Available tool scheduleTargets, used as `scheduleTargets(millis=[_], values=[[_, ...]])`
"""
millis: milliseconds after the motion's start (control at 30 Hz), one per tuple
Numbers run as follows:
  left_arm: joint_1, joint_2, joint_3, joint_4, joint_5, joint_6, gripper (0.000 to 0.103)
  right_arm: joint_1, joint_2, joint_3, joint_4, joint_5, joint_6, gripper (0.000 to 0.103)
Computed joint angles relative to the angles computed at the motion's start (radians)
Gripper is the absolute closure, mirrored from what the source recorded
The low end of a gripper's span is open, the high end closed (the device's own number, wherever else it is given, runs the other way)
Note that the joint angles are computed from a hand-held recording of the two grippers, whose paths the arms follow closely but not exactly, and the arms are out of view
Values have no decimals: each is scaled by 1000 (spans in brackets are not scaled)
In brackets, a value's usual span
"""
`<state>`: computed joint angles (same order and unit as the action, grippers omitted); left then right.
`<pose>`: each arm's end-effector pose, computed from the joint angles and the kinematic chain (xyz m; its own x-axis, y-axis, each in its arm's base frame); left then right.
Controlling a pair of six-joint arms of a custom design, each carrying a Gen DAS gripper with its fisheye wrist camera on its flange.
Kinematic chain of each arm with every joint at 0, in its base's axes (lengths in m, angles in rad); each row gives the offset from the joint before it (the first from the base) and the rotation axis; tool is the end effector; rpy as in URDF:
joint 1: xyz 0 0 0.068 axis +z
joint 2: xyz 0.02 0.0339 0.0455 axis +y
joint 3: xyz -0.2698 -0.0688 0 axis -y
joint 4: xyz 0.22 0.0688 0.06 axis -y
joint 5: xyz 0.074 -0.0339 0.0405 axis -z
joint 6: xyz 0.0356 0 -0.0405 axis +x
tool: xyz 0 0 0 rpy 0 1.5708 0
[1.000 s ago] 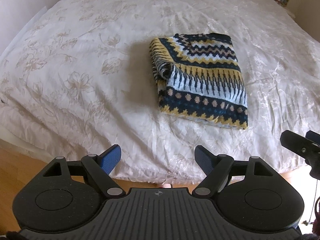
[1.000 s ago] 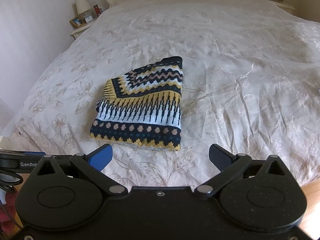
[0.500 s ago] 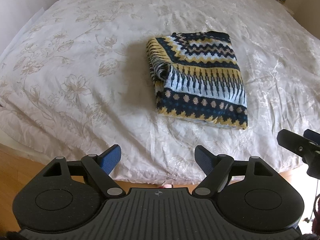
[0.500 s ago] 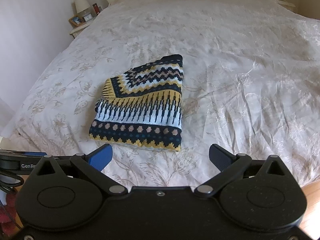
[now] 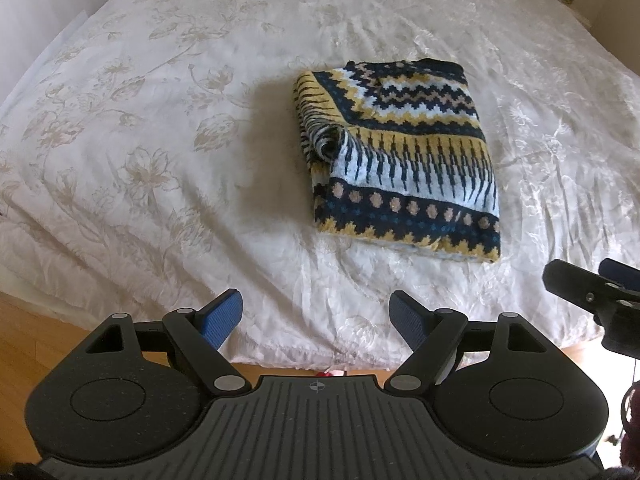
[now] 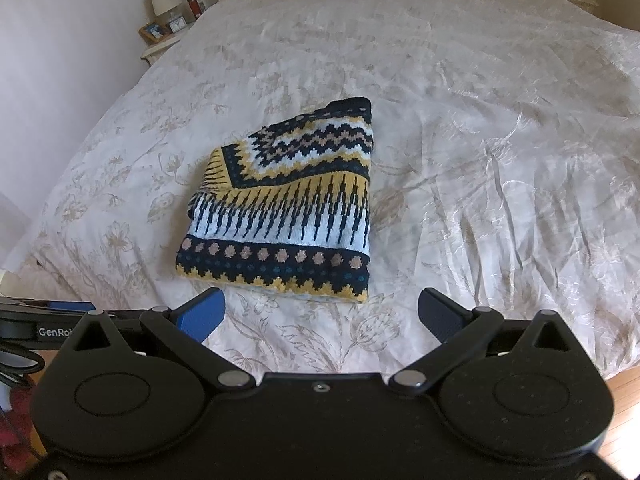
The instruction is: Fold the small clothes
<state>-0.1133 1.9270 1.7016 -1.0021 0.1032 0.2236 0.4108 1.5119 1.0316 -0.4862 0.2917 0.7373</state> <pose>0.3759 -0.0465 0.2727 -0.8797 0.3221 -0.3497 0.3507 0.9363 -0.0200 0.2685 0.1058 0.2454 -0.7149 0.3909 -0.5797 0.3350 0.9193 0.2068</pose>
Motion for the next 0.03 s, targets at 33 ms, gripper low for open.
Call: scheduleTargets(millis=[33], values=[[-1, 6, 7, -3, 0, 0, 23, -5, 5, 1, 2, -6, -3, 1]])
